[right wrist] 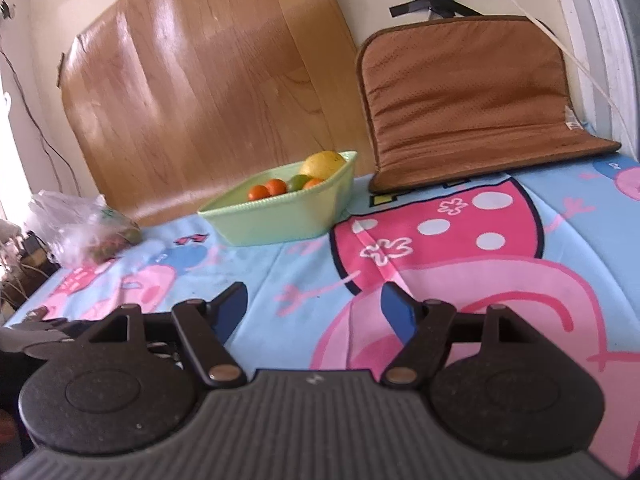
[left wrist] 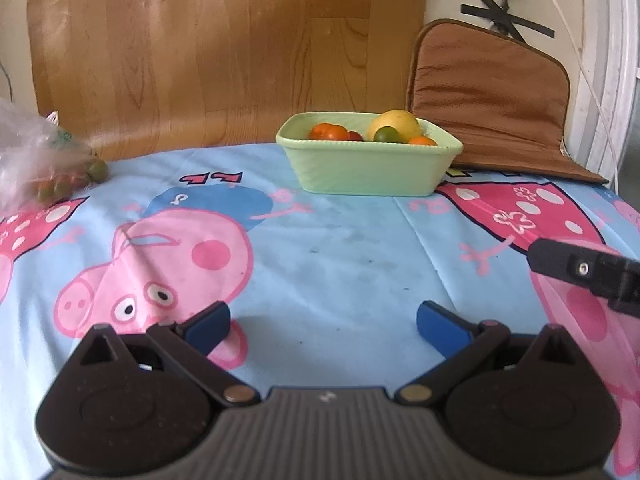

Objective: Organize fruits

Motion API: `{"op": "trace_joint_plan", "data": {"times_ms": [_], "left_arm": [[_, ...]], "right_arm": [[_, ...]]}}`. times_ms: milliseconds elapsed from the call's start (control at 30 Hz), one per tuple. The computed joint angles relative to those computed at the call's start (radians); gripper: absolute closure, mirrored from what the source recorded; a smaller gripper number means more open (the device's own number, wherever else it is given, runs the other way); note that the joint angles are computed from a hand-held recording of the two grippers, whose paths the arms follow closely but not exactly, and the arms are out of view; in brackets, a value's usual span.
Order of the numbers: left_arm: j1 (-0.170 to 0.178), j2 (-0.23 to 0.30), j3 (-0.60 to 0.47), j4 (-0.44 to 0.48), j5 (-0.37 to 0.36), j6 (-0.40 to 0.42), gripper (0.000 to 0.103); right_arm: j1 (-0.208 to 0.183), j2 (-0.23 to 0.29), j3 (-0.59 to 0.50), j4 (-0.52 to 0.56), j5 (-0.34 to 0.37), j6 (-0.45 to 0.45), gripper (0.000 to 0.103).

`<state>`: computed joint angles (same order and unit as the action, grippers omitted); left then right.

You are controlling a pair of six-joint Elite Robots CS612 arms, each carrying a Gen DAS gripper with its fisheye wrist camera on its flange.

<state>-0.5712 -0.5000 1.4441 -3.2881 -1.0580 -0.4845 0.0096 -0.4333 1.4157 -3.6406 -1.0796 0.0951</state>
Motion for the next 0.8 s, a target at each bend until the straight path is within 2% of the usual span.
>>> {"op": "trace_joint_plan", "data": {"times_ms": [200, 400, 800], "left_arm": [[0.002, 0.002, 0.014, -0.058, 0.002, -0.019, 0.000], [0.006, 0.001, 0.018, -0.071, -0.016, -0.032, 0.000], [-0.012, 0.003, -0.003, 0.005, 0.060, 0.017, 0.000]], "right_arm": [[0.012, -0.008, 0.006, 0.024, -0.056, -0.036, 0.027], [0.016, -0.011, 0.007, 0.039, -0.075, -0.054, 0.027], [0.014, -0.011, 0.007, 0.043, -0.051, -0.063, 0.027]]}}
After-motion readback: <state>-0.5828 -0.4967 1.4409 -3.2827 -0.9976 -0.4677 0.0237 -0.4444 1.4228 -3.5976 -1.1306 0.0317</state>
